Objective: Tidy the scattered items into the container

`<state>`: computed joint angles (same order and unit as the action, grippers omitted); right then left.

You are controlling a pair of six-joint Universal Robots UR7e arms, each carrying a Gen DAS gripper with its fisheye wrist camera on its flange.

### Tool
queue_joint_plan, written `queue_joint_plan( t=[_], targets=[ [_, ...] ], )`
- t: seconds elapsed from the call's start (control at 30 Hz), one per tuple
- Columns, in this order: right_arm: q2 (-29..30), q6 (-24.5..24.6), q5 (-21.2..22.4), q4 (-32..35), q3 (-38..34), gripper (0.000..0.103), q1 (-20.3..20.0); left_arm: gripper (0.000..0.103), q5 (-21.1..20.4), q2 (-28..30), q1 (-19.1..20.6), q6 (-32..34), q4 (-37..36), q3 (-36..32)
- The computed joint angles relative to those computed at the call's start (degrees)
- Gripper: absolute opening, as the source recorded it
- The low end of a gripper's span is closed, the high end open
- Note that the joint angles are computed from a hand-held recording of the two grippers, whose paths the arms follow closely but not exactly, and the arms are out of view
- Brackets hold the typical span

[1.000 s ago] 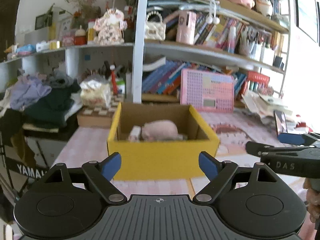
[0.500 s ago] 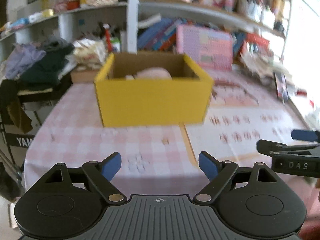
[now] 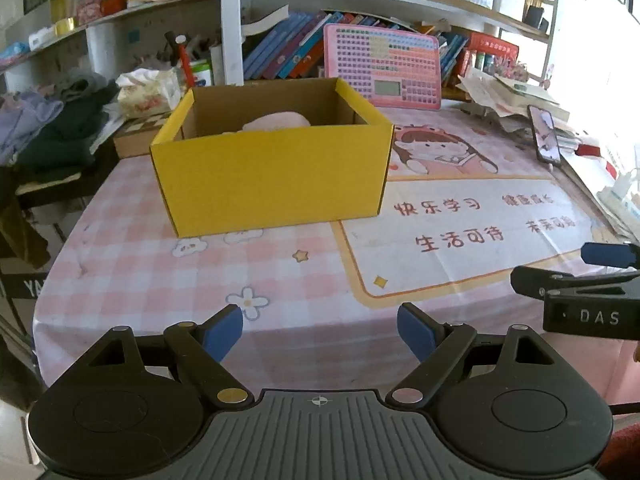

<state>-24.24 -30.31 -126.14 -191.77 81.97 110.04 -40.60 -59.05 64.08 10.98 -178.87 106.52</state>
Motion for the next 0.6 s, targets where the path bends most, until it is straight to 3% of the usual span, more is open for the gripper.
queue_joint_plan(
  t=[0.6],
  targets=[
    [-0.9, 1.2, 0.2, 1.6, 0.7, 0.102, -0.4, 0.094, 0.4, 0.2, 0.0, -4.0, 4.6, -0.8]
  ],
)
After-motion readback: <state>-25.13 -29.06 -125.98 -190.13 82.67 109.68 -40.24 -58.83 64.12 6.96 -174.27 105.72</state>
